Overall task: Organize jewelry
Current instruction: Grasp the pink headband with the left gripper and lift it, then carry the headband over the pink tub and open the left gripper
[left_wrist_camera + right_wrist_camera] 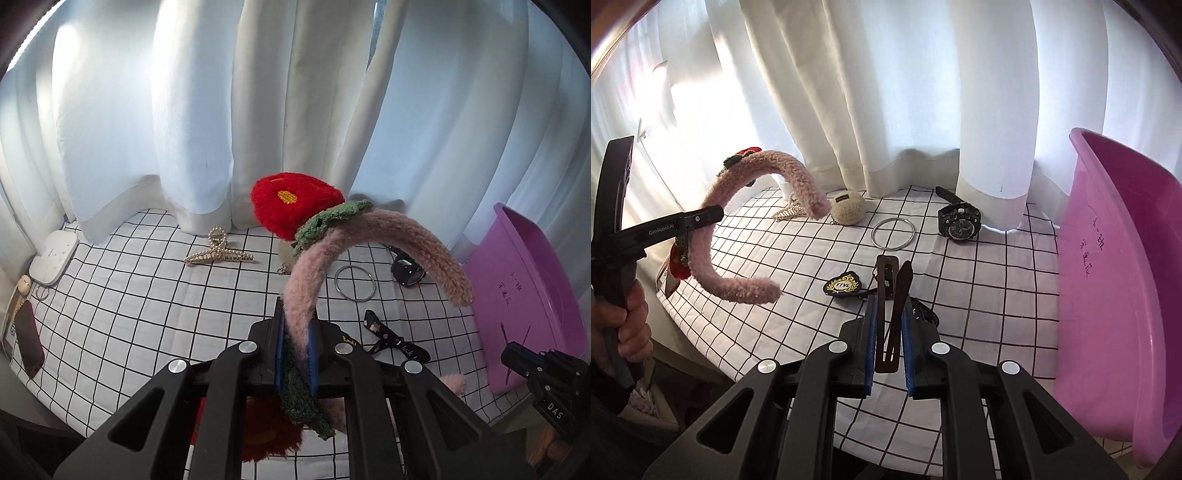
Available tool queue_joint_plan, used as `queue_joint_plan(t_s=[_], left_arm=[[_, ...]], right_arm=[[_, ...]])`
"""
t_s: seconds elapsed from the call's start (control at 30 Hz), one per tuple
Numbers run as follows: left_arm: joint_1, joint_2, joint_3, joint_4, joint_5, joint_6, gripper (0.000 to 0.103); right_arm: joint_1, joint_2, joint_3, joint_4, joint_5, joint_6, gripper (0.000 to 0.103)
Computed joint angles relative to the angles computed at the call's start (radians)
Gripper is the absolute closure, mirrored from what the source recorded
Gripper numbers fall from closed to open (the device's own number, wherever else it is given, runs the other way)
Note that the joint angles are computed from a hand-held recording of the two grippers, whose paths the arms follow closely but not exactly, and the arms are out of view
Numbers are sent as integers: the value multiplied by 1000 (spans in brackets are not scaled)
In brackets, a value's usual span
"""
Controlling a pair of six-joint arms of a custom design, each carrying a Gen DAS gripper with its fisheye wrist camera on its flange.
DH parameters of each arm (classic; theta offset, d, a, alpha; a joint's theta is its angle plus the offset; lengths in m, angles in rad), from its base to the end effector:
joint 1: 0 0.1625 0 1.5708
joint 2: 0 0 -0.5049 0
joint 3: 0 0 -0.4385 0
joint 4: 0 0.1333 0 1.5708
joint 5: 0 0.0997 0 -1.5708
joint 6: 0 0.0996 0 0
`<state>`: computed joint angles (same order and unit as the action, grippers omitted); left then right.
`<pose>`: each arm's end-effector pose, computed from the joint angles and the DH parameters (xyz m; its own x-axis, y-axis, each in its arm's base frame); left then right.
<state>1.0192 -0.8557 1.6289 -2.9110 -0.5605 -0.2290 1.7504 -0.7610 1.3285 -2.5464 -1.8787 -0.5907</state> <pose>-0.2115 -0.7592 0.2463 -0.7735 -0.2691 -0.5739 0.2736 0.6749 -0.6853 0.2559 -0.8322 0.2274 -0.7053 -0.5461 0.4521 -0.6704 0.7212 -0.1747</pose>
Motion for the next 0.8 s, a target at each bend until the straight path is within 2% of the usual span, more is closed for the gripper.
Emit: queue_joint_plan(t_s=[0.17,0.3,0.43,0.63,0.8], left_arm=[[-37,68,-95,-70,-57,137,93],[-55,142,-199,-72,-125,239,93],[-69,226,-333,6,-226,281,93],[-87,399,-594,151,-344,331,93],[-91,550,-832,339,-359,317,93]], right_arm=[[3,-48,-5,-80,3,-29,91],[-9,-83,-23,-122,-19,-22,91],[-34,-106,-51,-147,-68,-3,91],[-86,-113,-110,-132,-134,79,91],[-125,-107,-140,-82,-159,150,91]])
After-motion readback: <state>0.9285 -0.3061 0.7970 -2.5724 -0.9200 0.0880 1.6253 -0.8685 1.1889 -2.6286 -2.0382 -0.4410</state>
